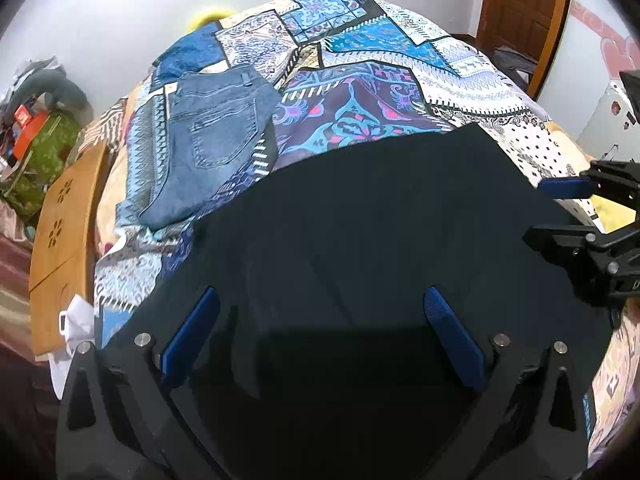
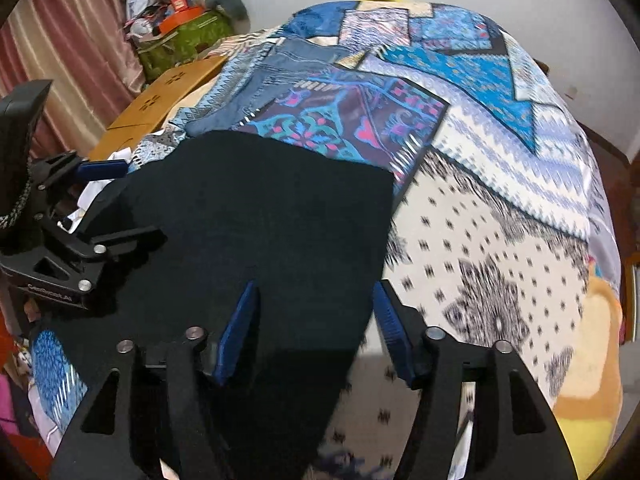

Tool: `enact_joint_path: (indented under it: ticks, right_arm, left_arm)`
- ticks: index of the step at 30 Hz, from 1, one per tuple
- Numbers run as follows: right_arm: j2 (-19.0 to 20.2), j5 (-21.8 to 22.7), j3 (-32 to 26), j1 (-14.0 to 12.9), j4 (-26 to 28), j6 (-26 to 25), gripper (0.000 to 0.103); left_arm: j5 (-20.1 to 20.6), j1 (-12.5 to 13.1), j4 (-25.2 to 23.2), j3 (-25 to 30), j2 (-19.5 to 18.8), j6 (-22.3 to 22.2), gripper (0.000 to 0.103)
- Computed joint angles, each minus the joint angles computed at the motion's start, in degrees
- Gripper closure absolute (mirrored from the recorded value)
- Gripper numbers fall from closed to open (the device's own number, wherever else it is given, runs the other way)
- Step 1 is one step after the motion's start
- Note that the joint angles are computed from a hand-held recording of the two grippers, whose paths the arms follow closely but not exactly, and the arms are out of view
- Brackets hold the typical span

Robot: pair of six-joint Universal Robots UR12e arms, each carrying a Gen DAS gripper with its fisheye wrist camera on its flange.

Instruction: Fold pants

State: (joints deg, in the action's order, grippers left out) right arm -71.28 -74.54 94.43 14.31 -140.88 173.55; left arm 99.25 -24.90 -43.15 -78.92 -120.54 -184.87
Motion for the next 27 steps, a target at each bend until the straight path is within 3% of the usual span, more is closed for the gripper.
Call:
enact_joint_path:
  ticks: [16,21,27]
  right_arm:
    - [-4.37,-1.3,4.52,-0.03,-3.73,7.28,0.044]
    - [-5.2,-1.58,4.36,0.94,-8.19,7.96,0.044]
    - [-5.19,-1.08,3.58,2.92,-12.44,7.06,0.044]
  left_arm:
    - [1.77,0.01,6.07,-9.49,6.56,-6.72,0.0]
    - [7.08,-0.35,9.35,-12.83,9.2,-9.15,0.0]
    - [9.85,0.41,14.96,-17.84,13.16,-12.51,0.0]
